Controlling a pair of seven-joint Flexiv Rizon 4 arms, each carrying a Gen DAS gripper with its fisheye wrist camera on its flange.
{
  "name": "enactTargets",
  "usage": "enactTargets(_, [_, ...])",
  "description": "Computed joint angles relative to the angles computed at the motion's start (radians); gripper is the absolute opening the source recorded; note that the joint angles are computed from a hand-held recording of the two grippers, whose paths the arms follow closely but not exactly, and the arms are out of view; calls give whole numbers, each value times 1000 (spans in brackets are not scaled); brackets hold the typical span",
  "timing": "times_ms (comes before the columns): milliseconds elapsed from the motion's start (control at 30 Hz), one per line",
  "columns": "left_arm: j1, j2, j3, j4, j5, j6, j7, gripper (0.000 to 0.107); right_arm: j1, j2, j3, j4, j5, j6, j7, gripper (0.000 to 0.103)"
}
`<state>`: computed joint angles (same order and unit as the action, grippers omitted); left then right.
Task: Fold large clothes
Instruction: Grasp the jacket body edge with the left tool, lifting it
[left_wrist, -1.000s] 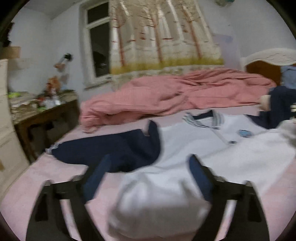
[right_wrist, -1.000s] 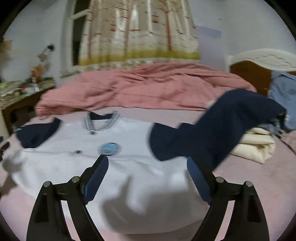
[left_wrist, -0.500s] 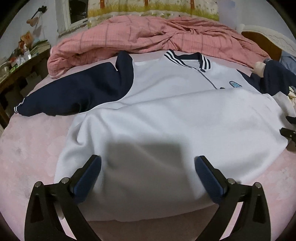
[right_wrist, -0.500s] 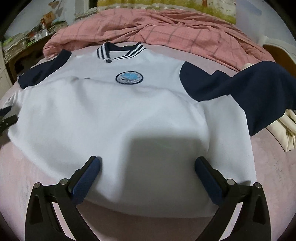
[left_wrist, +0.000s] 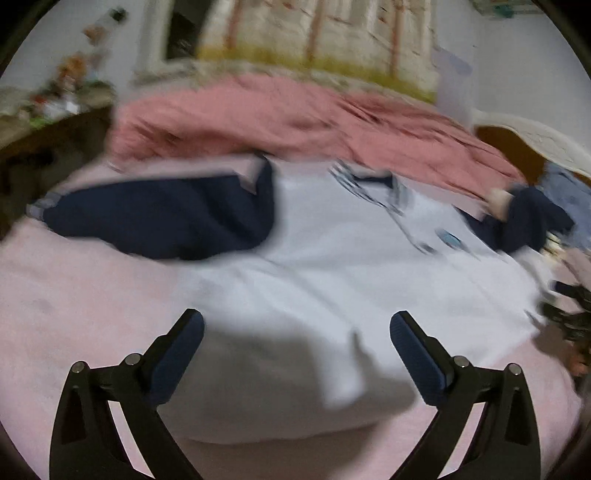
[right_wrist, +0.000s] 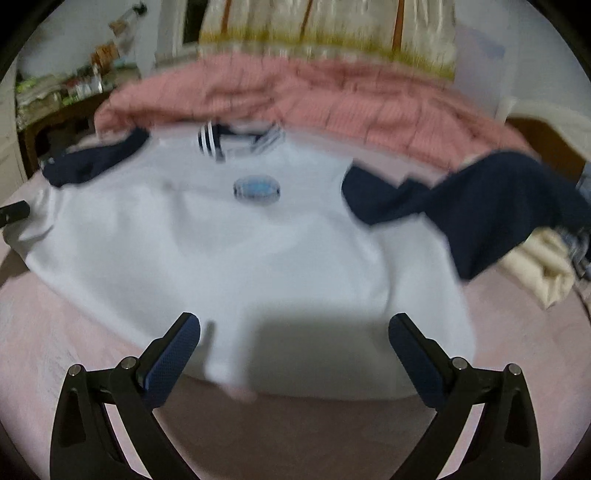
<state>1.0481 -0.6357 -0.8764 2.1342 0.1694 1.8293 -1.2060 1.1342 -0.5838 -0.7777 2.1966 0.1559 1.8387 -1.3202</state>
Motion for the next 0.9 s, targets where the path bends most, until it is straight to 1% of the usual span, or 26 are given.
enactTargets(33, [0, 14, 20, -11, 17, 3, -27, 101, 22, -14, -24, 8, 18, 38, 1, 102])
enactTargets(67, [26, 10, 8, -26, 46, -26, -55, 101, 49, -34, -54, 8, 45, 59, -1, 102])
enactTargets(100, [56, 3, -24, -29, 9, -67, -30, 101, 72, -52, -83, 3, 69, 53, -1, 102])
enactTargets(133, [69, 4, -39, -33, -55, -114, 1, 101, 91, -70, -110, -4, 86, 37, 5, 102])
enactTargets(167, [83, -1, -51, -45, -88, -174, 10, 100, 96, -81, -124, -10, 95, 19, 18, 102])
enactTargets(200, [102, -21, -74, -56, -116, -225, 26, 98, 74, -72, -110, -15, 86, 6, 30, 102])
enactTargets(267, [121, -55, -100, -79, -166, -327, 63, 75, -20, -15, -21, -28, 56, -28, 59, 102])
enactTargets(300, [121, -70, -104, -90, -189, -373, 80, 44, -57, 1, 10, -32, 42, -43, 79, 102])
enactTargets(333, [108, -83, -94, -102, -208, -403, 92, 22, -100, 19, 48, -40, 26, -65, 99, 102])
enactTargets(367, [99, -98, -89, -103, -218, -388, 106, 21, -132, 29, 76, -49, 11, -91, 118, 102])
enactTargets(400, [100, -109, -98, -84, -221, -327, 114, 14, -161, 35, 99, -60, -3, -126, 139, 102])
enactTargets(433, [105, -111, -111, -67, -225, -281, 124, 12, -195, 42, 128, -71, -17, -158, 157, 102])
enactTargets(467, [118, -118, -135, -47, -217, -213, 142, 11, -242, 51, 180, -86, -7, -176, 143, 102])
enactTargets(500, [135, -134, -165, -34, -196, -150, 162, 11, -264, 54, 200, -80, -37, -163, 167, 102])
enactTargets(533, [153, -150, -195, -25, -159, -94, 174, 11, -258, 53, 191, -73, -50, -154, 179, 102])
enactTargets(567, [162, -149, -208, -25, -132, -75, 173, 11, -243, 48, 173, -67, -62, -149, 192, 102])
enactTargets(633, [148, -121, -191, -45, -122, -101, 149, 14, -212, 38, 136, -59, -90, -157, 218, 102])
enactTargets(667, [127, -106, -161, -60, -119, -112, 130, 18, -208, 35, 129, -57, -105, -161, 229, 102])
enactTargets(700, [79, -75, -98, -69, -146, -102, 124, 25, -212, 37, 132, -55, -117, -160, 238, 102])
enactTargets(733, [30, -54, -31, -84, -153, -87, 99, 30, -223, 41, 140, -54, -129, -158, 247, 102])
enactTargets(767, [10, -45, 3, -86, -177, -72, 96, 33, -235, 45, 151, -52, -140, -154, 255, 102])
enactTargets(800, [18, -49, 5, -91, -184, -85, 80, 35, -239, 47, 152, -49, -153, -152, 264, 102])
enactTargets(833, [54, -64, -25, -92, -191, -111, 68, 35, -241, 48, 151, -47, -166, -150, 274, 102])
enactTargets(867, [117, -97, -89, -86, -186, -138, 63, 36, -242, 48, 149, -44, -178, -147, 283, 102])
enactTargets(900, [169, -127, -142, -78, -187, -156, 71, 40, -246, 49, 150, -41, -190, -144, 293, 102])
